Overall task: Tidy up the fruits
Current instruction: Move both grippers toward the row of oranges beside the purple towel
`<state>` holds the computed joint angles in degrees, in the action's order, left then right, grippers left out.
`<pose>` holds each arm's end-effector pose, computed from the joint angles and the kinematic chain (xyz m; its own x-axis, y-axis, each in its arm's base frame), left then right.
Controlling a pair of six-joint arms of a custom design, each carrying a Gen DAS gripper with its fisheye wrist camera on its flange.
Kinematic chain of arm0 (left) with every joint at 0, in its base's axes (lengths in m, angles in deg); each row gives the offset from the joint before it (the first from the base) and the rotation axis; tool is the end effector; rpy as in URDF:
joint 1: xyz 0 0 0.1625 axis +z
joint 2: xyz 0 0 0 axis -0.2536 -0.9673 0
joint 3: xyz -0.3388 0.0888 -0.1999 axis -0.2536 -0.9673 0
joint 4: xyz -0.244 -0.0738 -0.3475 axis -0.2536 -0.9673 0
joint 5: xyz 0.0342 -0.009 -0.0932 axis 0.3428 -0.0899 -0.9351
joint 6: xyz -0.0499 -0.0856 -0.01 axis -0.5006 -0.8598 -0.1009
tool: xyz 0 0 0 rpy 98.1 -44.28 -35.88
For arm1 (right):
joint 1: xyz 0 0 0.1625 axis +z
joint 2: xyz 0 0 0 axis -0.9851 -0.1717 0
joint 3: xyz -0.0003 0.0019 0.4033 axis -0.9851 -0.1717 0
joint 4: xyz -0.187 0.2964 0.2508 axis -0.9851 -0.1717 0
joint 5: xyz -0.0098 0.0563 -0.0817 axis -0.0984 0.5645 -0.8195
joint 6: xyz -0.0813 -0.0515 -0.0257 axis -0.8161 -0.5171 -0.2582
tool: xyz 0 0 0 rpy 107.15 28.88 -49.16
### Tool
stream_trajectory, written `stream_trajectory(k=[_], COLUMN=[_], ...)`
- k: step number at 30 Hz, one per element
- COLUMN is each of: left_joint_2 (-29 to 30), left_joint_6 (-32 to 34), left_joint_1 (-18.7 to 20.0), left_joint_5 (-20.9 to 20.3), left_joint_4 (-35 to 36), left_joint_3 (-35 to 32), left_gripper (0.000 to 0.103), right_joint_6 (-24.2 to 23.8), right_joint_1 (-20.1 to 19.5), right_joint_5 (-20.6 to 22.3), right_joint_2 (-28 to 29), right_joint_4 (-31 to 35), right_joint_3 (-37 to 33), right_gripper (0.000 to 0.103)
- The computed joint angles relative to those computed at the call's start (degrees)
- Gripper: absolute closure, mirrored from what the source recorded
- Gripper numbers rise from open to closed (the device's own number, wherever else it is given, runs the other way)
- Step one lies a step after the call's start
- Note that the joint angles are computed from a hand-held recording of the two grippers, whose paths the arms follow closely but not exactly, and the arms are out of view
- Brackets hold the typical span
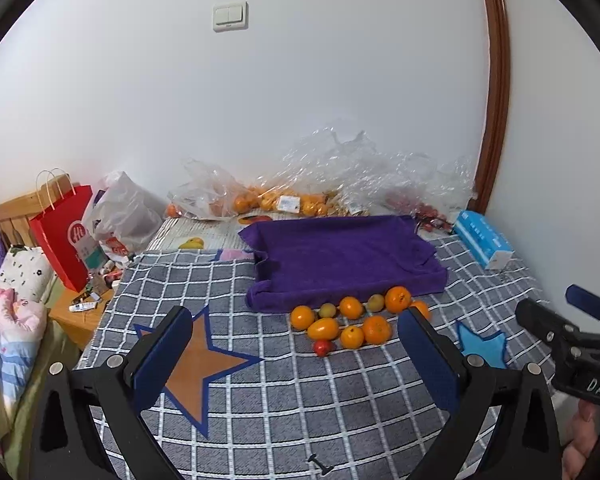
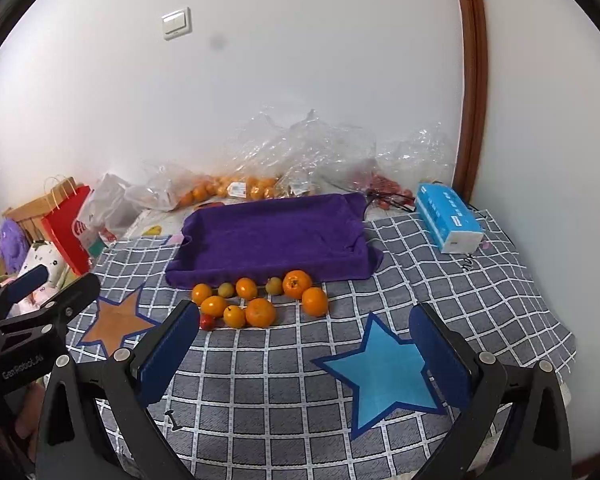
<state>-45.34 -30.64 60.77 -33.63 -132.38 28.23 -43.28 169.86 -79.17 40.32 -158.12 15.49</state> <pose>-0.3864 -0.7307 0.0424 -0.6800 -0.2847 -0.6756 0.4722 0.5348 -0.7007 0.1024 -0.7905 0.3498 -0.7236 -0.2930 0.6250 -0.6318 0.6458 -0.4287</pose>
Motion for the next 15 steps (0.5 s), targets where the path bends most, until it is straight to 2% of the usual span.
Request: stream_trajectory(k=[4,8,15], left_joint_2=[-0.9,0.1,0.2], left_joint_6=[-1.4,1.5,4.2], left_joint_1=[0.5,0.9,1.8], left_joint_5=[-1.0,-0.2,-1.4], left_joint_4=[0.9,-0.6,-2.0], left_joint_3=[1.2,-0.3,-0.5], left_gripper=[0.0,0.0,0.0], right_joint_6=[0.9,2.2,2.7], right_joint_1=[-0.1,-0.5,-0.5], right_joint_5=[0.2,1.5,1.7], right_joint_2=[1.0,1.9,3.1], right_joint_4=[0.4,3.8,3.2], right_joint_3=[-1.3,-3.4,-4.3], right_gripper=[0.0,0.0,0.0])
